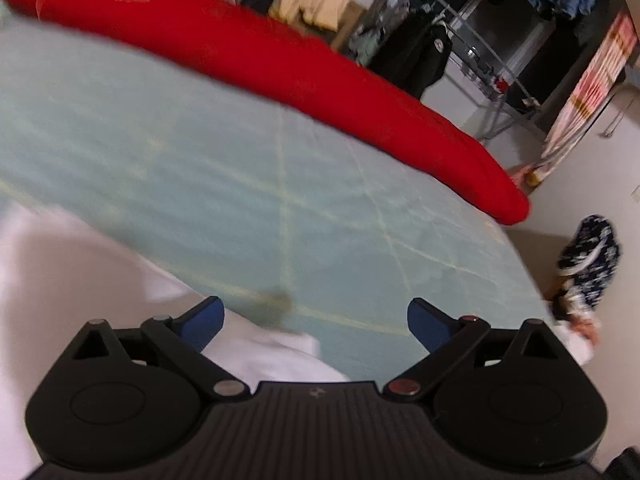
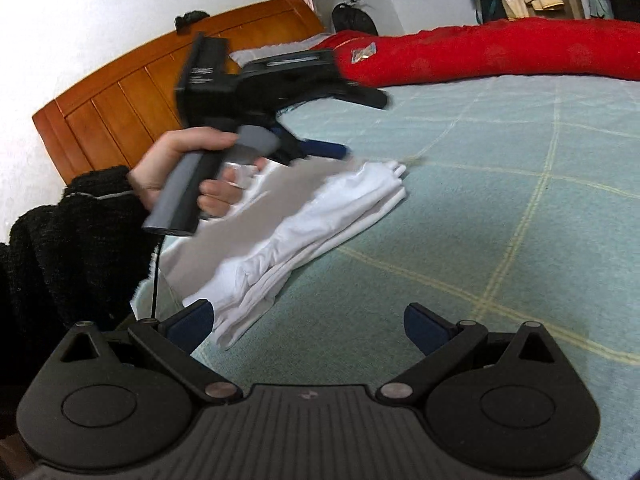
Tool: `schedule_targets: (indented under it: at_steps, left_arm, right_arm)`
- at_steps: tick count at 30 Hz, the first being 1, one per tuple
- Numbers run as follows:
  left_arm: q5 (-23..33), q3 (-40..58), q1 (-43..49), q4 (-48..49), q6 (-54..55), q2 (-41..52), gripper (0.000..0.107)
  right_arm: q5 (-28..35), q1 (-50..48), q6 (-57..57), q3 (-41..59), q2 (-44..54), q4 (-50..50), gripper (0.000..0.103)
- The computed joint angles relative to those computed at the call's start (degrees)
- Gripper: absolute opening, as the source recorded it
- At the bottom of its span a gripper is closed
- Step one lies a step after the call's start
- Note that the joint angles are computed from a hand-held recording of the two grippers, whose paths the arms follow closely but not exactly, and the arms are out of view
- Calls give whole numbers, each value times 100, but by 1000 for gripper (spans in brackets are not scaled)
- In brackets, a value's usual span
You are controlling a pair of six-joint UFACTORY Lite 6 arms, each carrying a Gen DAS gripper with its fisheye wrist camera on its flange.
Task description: Fold clothes
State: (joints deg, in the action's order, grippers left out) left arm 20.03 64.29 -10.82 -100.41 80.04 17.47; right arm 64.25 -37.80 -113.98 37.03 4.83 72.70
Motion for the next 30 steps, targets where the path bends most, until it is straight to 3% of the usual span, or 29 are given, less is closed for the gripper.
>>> schedule_targets:
  at_steps: [3, 6, 11, 18, 20, 23, 27, 30]
  left_arm:
    - [-282, -221, 349, 515, -371, -343, 98]
    - [-458, -95, 646, 800, -665, -48, 98]
    - [-695, 374, 736, 432, -514, 691, 98]
    - [-274, -207, 732, 848, -776, -416, 98]
    - [-235, -209, 611, 545, -333, -438, 98]
    - [-540, 173, 336, 396, -177, 50, 98]
    - [-613, 837, 314, 945, -1014, 995, 98]
    - [-665, 831, 291, 1305, -1310, 924, 98]
  right_arm:
    - [28, -27, -55, -47, -14, 61, 103]
    - [-6, 35, -53, -109, -75, 72, 103]
    - [-12, -97, 90, -184, -401, -113, 103]
    - [70, -435, 44, -272, -594, -272, 103]
    - [52, -391, 49, -290, -572, -262, 103]
    - [-110, -266, 51, -408, -700, -215, 103]
    - [-167, -286, 113, -460, -883, -300, 103]
    - [-124, -427, 215, -410, -914, -359, 103]
